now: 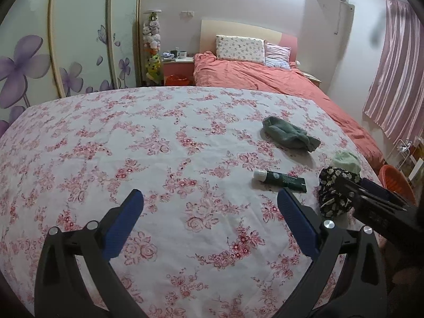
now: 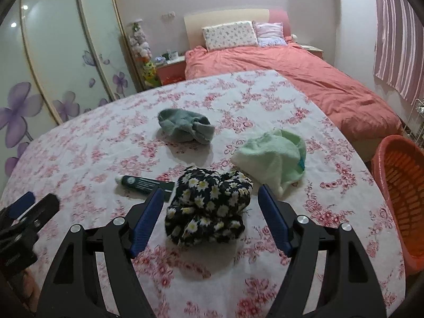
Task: Collect trash
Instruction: 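Return to the bed and grasp the black floral cloth with the right gripper, then grasp the green tube with the left gripper while the right gripper holds the floral cloth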
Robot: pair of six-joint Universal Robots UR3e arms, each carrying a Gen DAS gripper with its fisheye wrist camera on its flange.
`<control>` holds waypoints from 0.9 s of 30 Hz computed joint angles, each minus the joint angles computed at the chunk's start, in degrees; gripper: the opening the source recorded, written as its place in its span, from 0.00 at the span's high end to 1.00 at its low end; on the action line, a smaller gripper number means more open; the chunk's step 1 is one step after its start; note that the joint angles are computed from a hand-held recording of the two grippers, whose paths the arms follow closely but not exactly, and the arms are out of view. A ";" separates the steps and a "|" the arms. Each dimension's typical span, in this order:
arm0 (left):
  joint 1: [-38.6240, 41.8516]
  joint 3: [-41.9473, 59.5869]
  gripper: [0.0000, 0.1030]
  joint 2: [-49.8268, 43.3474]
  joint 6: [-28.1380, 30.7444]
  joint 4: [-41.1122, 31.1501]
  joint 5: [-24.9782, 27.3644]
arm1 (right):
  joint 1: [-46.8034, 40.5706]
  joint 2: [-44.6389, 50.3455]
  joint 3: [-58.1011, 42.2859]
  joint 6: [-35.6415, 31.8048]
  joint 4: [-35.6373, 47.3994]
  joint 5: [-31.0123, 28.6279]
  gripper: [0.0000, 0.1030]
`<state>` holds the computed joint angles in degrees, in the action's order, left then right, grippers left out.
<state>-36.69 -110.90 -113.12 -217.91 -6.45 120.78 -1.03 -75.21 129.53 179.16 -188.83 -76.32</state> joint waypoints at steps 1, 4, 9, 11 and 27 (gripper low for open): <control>0.35 -0.25 0.04 -0.01 0.11 0.39 -0.82 | 0.16 0.36 -0.67 0.01 1.00 -0.22 0.29; 1.22 -0.71 0.04 -0.23 -0.08 1.62 -3.34 | -0.06 0.94 -2.03 -1.15 4.75 0.44 0.51; 1.23 2.62 0.05 -2.62 -0.14 1.30 -6.17 | -2.49 -1.92 2.02 -3.69 4.11 3.37 0.81; 0.73 5.38 0.06 -4.27 -0.31 0.23 -6.80 | -4.17 -3.71 4.31 -4.39 3.12 5.02 0.82; -1.99 51.54 0.06 -29.22 -7.55 -35.56 -0.83 | -22.07 -16.24 15.23 -13.45 7.74 18.16 0.82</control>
